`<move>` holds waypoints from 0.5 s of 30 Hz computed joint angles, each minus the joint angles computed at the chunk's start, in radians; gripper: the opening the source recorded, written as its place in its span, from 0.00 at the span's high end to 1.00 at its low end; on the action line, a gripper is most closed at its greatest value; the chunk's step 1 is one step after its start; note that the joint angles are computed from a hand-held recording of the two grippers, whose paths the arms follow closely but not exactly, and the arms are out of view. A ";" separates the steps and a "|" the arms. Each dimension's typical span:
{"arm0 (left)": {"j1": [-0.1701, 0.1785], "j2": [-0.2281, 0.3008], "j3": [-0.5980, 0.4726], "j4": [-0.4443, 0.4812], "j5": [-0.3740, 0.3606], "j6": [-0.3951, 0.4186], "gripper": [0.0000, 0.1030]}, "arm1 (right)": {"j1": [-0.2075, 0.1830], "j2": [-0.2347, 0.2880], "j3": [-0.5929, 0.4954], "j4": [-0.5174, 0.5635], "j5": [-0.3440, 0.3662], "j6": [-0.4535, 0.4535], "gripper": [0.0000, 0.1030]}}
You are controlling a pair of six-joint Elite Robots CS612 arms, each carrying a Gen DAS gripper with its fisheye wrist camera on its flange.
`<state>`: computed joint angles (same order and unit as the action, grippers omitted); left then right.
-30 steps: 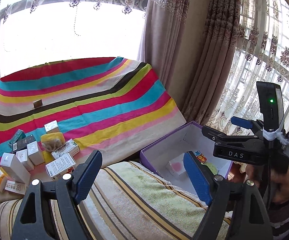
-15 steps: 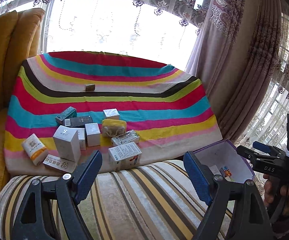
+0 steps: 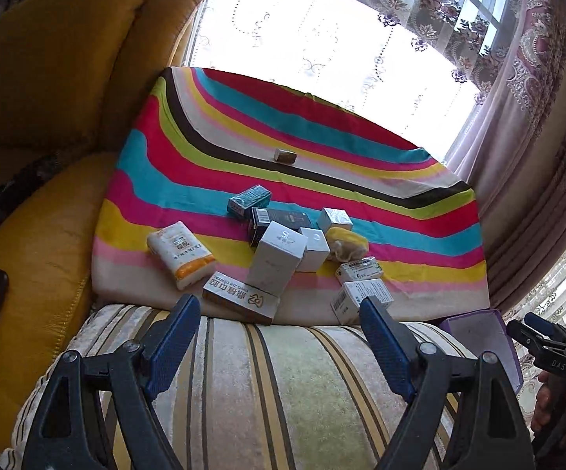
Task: Organize objects
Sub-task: 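Move both tools back to the pile of boxes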
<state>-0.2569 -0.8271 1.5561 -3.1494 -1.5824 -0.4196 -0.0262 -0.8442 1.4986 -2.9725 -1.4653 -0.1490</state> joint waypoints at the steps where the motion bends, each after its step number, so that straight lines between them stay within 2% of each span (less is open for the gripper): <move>1: 0.003 0.001 -0.002 0.006 0.001 -0.003 0.18 | 0.004 0.004 -0.007 0.010 0.006 -0.006 0.03; 6: 0.013 0.007 -0.014 0.035 -0.001 -0.022 0.18 | 0.029 0.028 -0.056 0.087 0.027 -0.044 0.03; 10: 0.010 0.019 -0.039 0.071 -0.018 0.015 0.18 | 0.049 0.052 -0.104 0.166 0.036 -0.072 0.03; 15: 0.007 0.048 -0.107 0.182 -0.036 0.049 0.18 | 0.076 0.087 -0.167 0.239 0.015 -0.116 0.03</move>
<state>-0.2502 -0.7787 1.4487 -2.9679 -1.6186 -0.3705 0.0501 -0.7576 1.3319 -2.7339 -1.4502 -0.2648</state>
